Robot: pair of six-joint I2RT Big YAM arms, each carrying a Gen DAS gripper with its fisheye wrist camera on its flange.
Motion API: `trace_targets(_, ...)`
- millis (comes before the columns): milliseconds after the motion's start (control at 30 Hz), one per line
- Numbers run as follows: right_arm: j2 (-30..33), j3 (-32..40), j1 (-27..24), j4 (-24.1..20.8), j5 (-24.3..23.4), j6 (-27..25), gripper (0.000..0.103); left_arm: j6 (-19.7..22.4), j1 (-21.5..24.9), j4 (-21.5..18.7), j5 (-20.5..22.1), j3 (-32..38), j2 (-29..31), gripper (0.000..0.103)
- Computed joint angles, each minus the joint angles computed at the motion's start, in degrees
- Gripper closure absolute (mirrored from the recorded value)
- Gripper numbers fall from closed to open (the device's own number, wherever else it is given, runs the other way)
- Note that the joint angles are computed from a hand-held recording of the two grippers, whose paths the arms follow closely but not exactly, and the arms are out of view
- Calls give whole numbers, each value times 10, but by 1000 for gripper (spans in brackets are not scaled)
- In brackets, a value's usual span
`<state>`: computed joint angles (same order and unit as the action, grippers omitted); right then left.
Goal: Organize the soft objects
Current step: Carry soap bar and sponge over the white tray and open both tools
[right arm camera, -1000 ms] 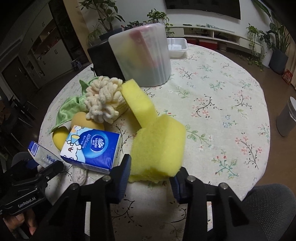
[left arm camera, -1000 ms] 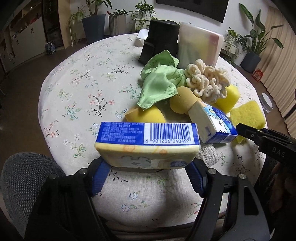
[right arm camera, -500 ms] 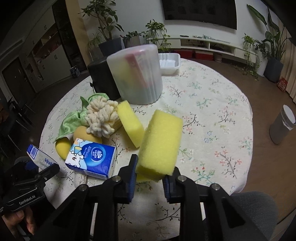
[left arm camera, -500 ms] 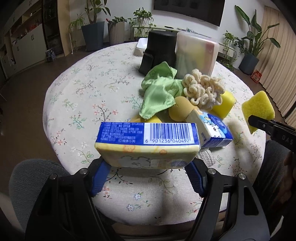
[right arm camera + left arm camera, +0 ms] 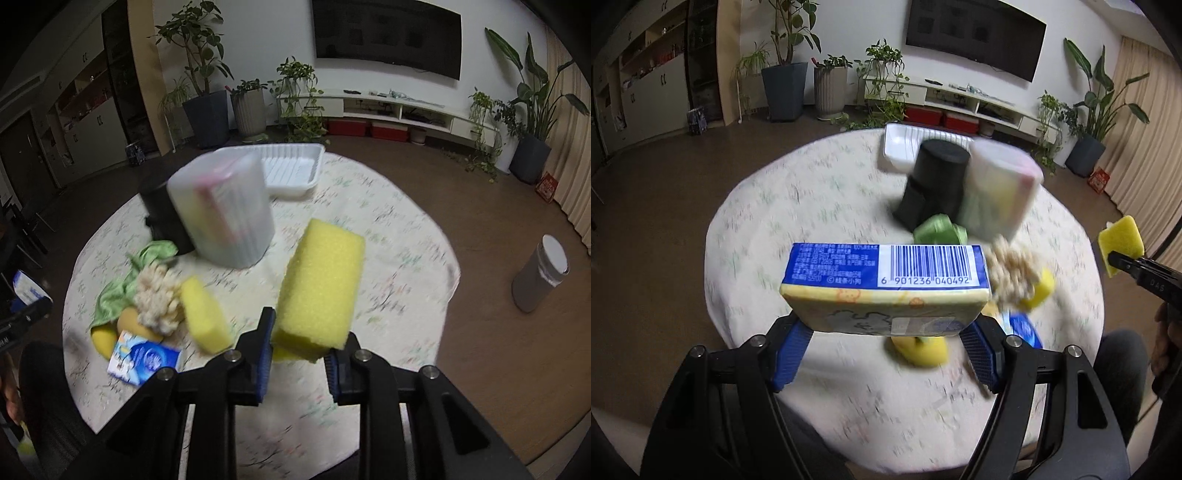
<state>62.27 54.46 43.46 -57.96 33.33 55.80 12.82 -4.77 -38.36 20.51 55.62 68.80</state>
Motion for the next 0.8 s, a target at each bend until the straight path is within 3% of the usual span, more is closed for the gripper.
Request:
trace_targets(167,-17,41,-95,-8,1,-129,77,3,6,-13,-6,125,84,31)
trace_targets(400,72,152,-252,35,-92,-296,77,29,-42,-88,-76,373,265,31)
trace_targets(533,143,211,-300,55,-154,-346,77,43,-73,-129,-104,518,366,31)
trace_targets(667,221,263,-329,67,-216,-387,77,57,-97,-174,-93,638,455,31)
trace_targets(800,281,300,-342,73,-256,-400,77,73,-124,-233,-108,750,541,30)
